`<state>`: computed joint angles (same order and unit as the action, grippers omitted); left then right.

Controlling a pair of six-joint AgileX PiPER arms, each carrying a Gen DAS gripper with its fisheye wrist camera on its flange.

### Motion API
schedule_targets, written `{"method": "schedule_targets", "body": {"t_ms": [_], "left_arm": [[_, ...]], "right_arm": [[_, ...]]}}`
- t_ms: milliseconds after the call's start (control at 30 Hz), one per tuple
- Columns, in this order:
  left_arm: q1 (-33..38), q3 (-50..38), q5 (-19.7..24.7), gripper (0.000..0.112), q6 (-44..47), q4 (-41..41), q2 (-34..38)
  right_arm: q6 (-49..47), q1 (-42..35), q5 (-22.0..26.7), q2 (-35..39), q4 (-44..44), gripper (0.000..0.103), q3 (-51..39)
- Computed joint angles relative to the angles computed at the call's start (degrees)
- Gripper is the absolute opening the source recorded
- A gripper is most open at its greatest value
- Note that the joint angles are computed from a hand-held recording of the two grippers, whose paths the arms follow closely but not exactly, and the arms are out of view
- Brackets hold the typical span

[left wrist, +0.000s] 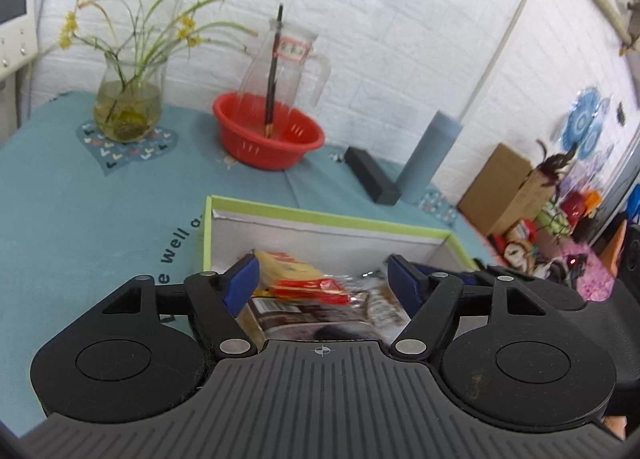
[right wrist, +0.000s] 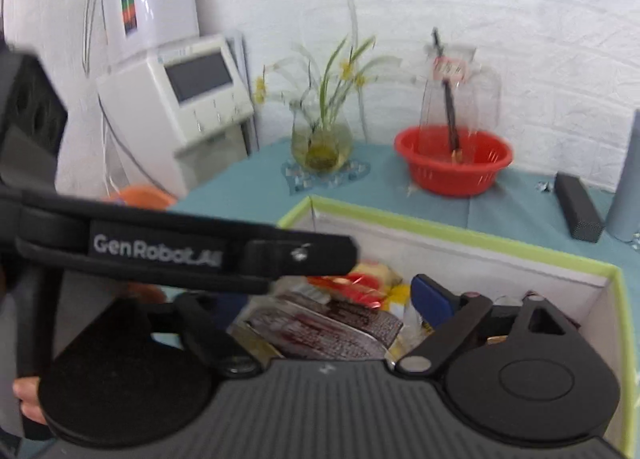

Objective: Organize snacks
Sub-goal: 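Carry the Wangwang pack into the green box and release it, then grasp the blue wafer bar with the left gripper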

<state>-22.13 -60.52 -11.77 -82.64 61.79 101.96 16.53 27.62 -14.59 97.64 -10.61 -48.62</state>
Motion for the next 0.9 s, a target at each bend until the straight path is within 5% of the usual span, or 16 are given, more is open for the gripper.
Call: {"method": "schedule_targets", "body": {"t_ms": [233,300,367,533,667,767,900], "left_arm": [[-8.06,20.50,-2.57,0.082,37.05,-40.10,-17.33],[-11.93,26.96,-5.33,0.090,44.94,-51.56,-19.75],[-16.94,32.46,-9.73,0.090,52.00,-63.02,-19.96],[-32.06,38.54,-15.44,0.089,67.34,-91.66,-17.55],[-38.34,36.71,-15.86,0.087,83.00,-110.32,-15.93],[-36.24,36.19,-13.98,0.085,84.73,-110.56,-16.49],[-27.01,35.76,-8.02,0.082,68.18,-88.87,-16.74]], "right_arm": [[-31.00,10.25,-8.42,-25.05,39.94,0.092,26.76],[-34.37,18.22,-15.74,-27.98,51.39,0.092,34.50],[-33.22,29.68,-23.94,-27.47,62.85,0.092,40.85],[-18.51,57.92,-35.06,-15.80,84.36,0.092,46.34],[-13.64,61.41,-35.93,-12.03,82.95,0.092,45.66],[-20.69,57.52,-34.17,-12.73,78.69,0.092,42.52],[-26.44,43.49,-26.65,-12.79,61.75,0.092,37.17]]}}
